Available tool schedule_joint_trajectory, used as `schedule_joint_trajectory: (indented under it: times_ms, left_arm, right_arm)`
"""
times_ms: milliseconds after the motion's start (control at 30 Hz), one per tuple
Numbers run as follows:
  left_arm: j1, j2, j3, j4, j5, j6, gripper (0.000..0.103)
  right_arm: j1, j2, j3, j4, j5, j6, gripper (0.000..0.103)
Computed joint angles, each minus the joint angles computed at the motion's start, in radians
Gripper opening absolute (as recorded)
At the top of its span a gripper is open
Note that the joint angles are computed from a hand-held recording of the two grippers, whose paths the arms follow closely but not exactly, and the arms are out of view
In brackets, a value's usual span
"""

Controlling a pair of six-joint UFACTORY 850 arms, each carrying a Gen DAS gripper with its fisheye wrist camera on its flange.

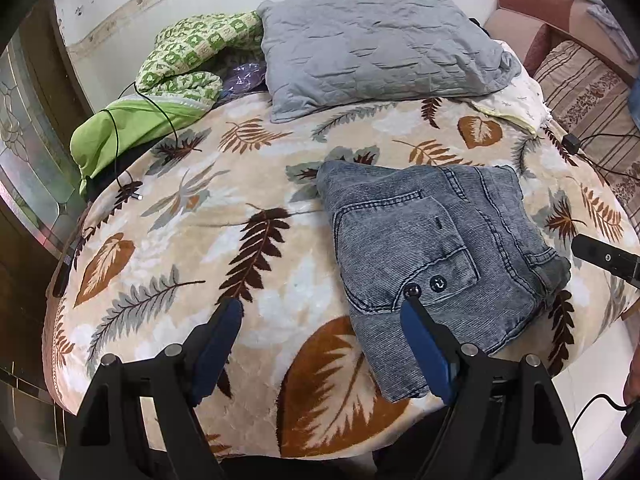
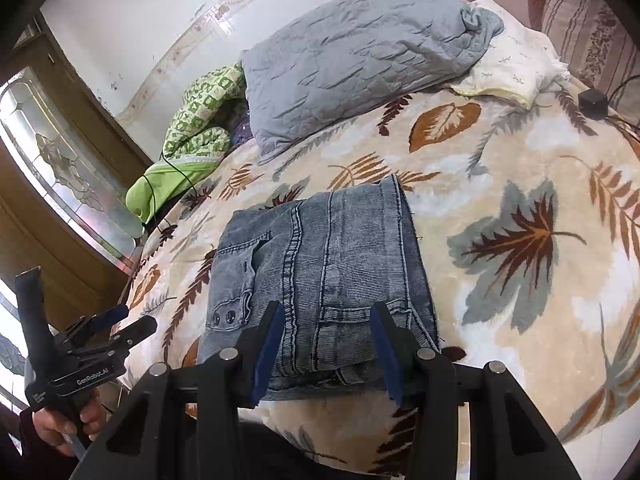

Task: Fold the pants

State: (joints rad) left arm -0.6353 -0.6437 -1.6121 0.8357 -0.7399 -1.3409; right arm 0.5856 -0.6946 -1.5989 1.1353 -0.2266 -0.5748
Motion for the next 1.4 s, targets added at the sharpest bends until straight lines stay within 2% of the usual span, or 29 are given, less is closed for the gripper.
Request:
schedule_joint_trajectory:
  times_ms: [233, 800, 1400]
  left_arm:
    - [0.009, -0.012, -0.008, -0.018, 0.008, 0.012, 0.082]
    - [0.032, -0.027, -0.012, -0.053, 0.023, 0.034, 0.082]
    - [0.027, -0.027, -0.023, -0.053, 0.006, 0.047, 0.082]
  right_arm:
    - [-0.005, -0.008, -0.007, -0.018, -0.004, 0.024, 0.049]
    - [-0.001, -0.054, -0.072, -0.198, -0.029, 0.198, 0.049]
    - [-0.006, -0.047, -0.064, -0.127, -0.032, 0.129, 0.049]
